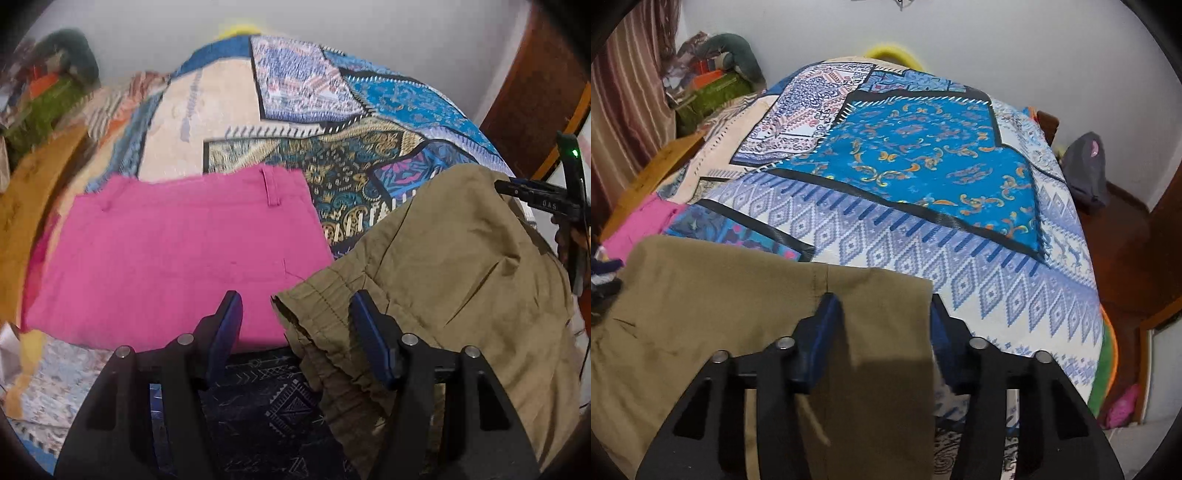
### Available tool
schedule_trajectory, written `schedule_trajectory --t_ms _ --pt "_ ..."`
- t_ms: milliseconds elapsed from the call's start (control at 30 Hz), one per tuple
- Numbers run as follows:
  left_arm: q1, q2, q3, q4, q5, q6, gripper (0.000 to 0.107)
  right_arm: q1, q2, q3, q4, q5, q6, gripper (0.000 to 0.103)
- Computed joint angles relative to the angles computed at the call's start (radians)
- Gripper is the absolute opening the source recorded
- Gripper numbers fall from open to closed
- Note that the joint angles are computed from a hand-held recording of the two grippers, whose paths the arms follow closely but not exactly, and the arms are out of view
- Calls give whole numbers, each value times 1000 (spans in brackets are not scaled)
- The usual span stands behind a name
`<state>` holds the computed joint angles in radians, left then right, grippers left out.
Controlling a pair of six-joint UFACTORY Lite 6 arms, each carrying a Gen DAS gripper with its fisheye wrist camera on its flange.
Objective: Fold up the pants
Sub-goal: 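Grasp the waistband with the left tool while the right tool grasps the leg hem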
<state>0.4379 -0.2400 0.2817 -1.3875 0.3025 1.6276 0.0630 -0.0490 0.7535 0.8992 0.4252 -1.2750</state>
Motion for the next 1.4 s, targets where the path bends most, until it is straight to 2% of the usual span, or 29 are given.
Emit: schedule_trajectory --t_ms 33,67,133,200,233,333,433,467,600,767,867,933,967,1000,1033,1067,1100,1167,1233,1300,1400 --pt "26 33 17 0 29 -2 63 7 -10 -8 -5 -14 7 37" --pt "63 66 35 1 71 -4 62 12 -21 -18 -9 -26 15 29" --pt "78 83 42 3 95 -2 58 22 -34 -25 -18 -51 39 11" --pt "60 65 33 10 99 -9 44 18 -48 -33 4 -47 31 10" --pt "53 55 32 31 104 -29 41 26 -52 -35 5 -55 37 9" --pt "-36 -5 17 70 13 -132 32 32 -99 -63 19 -71 24 7" --pt "-45 8 57 164 7 -244 17 29 -145 -74 36 -71 15 6" --pt "-60 3 70 200 -22 -280 3 31 -158 -73 40 -76 15 6" --pt "-52 44 151 266 -21 -335 2 29 -200 -54 57 -82 13 6" --pt "-112 53 204 356 -121 -432 0 25 -243 -33 72 -69 13 5" --pt "-68 66 235 343 -47 -405 0 37 -275 -53 38 -75 39 5" --pt "-44 70 242 378 -5 -439 2 34 -286 -70 34 -72 40 5" --pt "-37 66 234 378 1 -441 10 29 -286 -76 39 -72 34 5" --pt "-31 68 227 378 11 -438 27 21 -290 -84 38 -69 32 5" --pt "-35 74 219 394 6 -455 40 9 -285 -90 48 -68 19 5" --pt "-45 68 200 378 -14 -446 61 -4 -271 -92 59 -68 3 5" --pt "-56 55 174 321 -41 -394 68 -13 -257 -96 64 -74 -9 5" --pt "-71 49 146 208 -58 -274 68 -33 -238 -110 77 -83 -39 5" --pt "-58 78 153 119 -1 -176 68 -43 -208 -122 103 -101 -84 5" --pt "-57 113 171 74 40 -131 68 -43 -173 -131 143 -131 -140 5" --pt "-90 185 216 20 33 -114 68 -51 -129 -139 241 -143 -242 5"
